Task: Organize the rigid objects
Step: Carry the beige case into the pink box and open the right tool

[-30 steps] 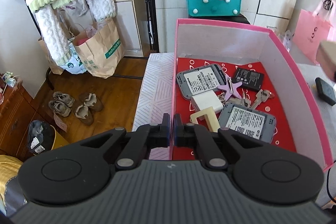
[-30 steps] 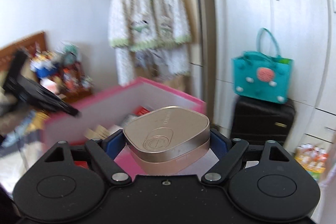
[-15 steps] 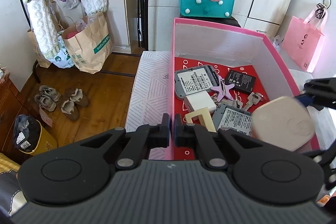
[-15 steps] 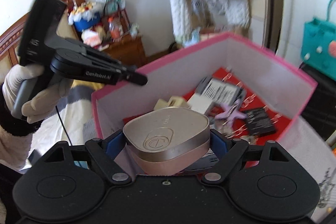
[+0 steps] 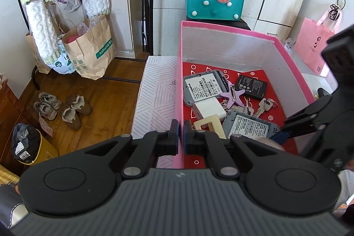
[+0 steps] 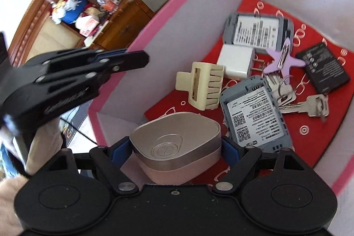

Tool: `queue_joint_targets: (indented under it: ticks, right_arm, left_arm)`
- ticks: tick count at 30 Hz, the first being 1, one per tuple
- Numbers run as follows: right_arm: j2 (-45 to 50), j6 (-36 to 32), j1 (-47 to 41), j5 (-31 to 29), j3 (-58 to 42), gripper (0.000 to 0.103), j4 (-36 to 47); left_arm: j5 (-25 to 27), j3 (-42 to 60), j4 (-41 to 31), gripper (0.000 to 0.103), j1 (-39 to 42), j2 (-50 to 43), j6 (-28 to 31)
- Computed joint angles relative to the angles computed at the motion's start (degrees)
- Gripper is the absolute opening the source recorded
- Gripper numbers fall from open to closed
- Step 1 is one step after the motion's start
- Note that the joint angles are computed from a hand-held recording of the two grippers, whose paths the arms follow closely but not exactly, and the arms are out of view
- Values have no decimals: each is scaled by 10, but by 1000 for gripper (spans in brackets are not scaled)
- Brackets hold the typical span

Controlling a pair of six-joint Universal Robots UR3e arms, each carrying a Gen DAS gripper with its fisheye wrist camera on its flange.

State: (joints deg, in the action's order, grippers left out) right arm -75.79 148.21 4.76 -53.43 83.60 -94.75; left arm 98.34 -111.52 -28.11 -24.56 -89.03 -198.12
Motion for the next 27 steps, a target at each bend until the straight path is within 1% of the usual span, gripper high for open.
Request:
queue_joint_targets:
  ticks: [3,6,9,10,13,15,18,21,22,23,27]
  right_arm:
    - [20,37,14,-10,-8,88,-18]
    - [28,66,8,9,6,88,-35]
    - [8,90,12,-5,41,88,-97]
    - [-4,86,14,-10,55,88,-120]
    - [-46,47,19,-29,91,88,-173]
    - [-76,22,14,-36,113,88,-195]
    - [-126,-9,-37,3,145,88,-191]
    - [-211,-52,-111,57,222,89,-215]
    - [-234,-89,-141,79,233,90,-191]
    - [-255,-138,-176,105,240,90,-142]
    - [-355,-213,-301,159,310,90,-62]
  left_arm:
    - [-5,-3,-1,4,3,4,0]
    - [-5,-2,-1,4,3,3,2]
    - [-3,-2,-1,4,1,3,1]
    - [-2,-1,0,4,0,2,1]
    - [-2,-1,-2,4,0,2,2]
    - [-2,-1,-2,4,-1,3,1]
    - [2,-1,-1,4,-3,2,3]
    - [4,1,-3,4,-5,0,3]
    - [5,1,-2,4,-5,0,2]
    - [5,1,-2,4,-5,0,4]
    - [7,6,-11,4,-7,-2,1]
